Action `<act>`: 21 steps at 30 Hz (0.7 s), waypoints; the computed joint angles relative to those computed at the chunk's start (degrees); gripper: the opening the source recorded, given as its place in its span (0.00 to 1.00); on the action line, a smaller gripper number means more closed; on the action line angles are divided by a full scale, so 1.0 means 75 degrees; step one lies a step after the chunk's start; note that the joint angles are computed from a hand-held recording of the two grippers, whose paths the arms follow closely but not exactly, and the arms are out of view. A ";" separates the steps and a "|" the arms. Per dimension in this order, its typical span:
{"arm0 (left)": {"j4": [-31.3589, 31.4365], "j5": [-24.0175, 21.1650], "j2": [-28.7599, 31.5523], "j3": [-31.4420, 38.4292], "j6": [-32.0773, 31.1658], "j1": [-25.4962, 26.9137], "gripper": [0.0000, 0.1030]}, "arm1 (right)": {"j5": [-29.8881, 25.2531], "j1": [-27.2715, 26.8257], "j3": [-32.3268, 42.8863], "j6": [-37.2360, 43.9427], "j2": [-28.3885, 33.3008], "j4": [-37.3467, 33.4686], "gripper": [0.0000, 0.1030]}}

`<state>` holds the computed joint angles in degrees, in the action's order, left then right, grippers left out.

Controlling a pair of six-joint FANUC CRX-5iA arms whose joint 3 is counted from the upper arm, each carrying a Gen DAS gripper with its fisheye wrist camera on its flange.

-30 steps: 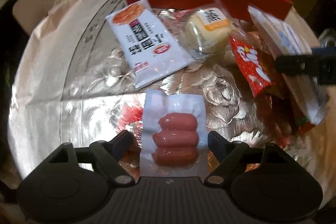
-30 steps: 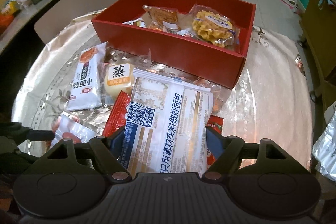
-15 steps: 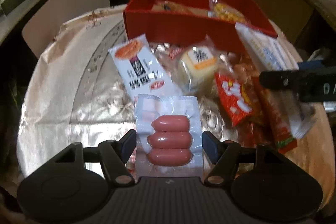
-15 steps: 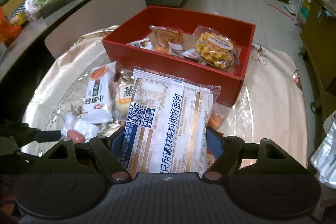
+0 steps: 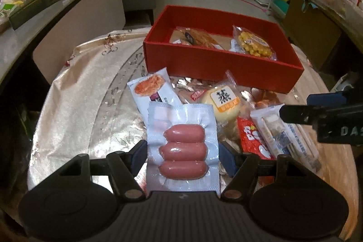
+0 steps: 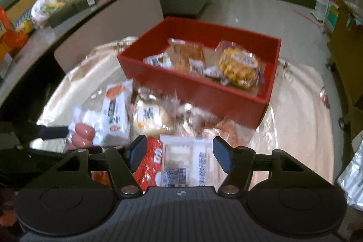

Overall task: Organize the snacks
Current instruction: 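Lift both held packs and carry them over the red tray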

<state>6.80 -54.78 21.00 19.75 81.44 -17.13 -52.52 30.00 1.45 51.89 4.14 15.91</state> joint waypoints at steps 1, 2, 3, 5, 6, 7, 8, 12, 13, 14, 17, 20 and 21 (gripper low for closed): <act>0.0040 -0.0026 0.0002 -0.0024 -0.0060 0.0009 0.59 | -0.0136 -0.0011 0.0064 0.0085 0.0053 -0.0092 0.73; 0.0086 -0.0069 0.0004 -0.0040 -0.0120 0.0024 0.59 | -0.0327 -0.0039 0.0175 0.0210 0.0125 -0.0252 0.76; 0.0132 -0.0110 0.0007 -0.0059 -0.0174 0.0039 0.59 | -0.0440 -0.0048 0.0202 0.0273 0.0167 -0.0318 0.78; 0.0212 -0.0179 0.0009 -0.0099 -0.0236 0.0072 0.59 | -0.0574 -0.0030 0.0152 0.0198 0.0229 -0.0196 0.79; 0.0246 -0.0209 0.0012 -0.0112 -0.0251 0.0087 0.59 | -0.0623 -0.0060 0.0143 0.0204 0.0258 -0.0221 0.82; 0.0279 -0.0245 0.0020 -0.0115 -0.0265 0.0100 0.59 | -0.0687 -0.0098 0.0149 0.0187 0.0300 -0.0247 0.83; 0.0310 -0.0273 0.0023 -0.0120 -0.0276 0.0115 0.59 | -0.0804 -0.0148 0.0209 0.0233 0.0371 -0.0336 0.84; 0.0378 -0.0288 0.0015 -0.0152 -0.0341 0.0112 0.59 | -0.1055 -0.0206 0.0381 0.0472 0.0652 -0.0657 0.89; 0.0383 -0.0296 0.0019 -0.0156 -0.0364 0.0106 0.59 | -0.1026 -0.0132 0.0326 0.0470 0.0683 -0.0471 0.88; 0.0384 -0.0316 0.0023 -0.0154 -0.0384 0.0095 0.59 | -0.0993 -0.0087 0.0276 0.0433 0.0684 -0.0342 0.88; 0.0373 -0.0364 0.0051 -0.0150 -0.0443 0.0080 0.59 | -0.0932 -0.0045 0.0192 0.0335 0.0595 -0.0178 0.79; 0.0377 -0.0369 0.0049 -0.0160 -0.0413 0.0096 0.59 | -0.0955 0.0000 0.0152 0.0440 0.0518 -0.0136 0.77; 0.0404 -0.0345 0.0033 -0.0181 -0.0416 0.0106 0.59 | -0.0958 0.0018 0.0124 0.0445 0.0475 -0.0132 0.76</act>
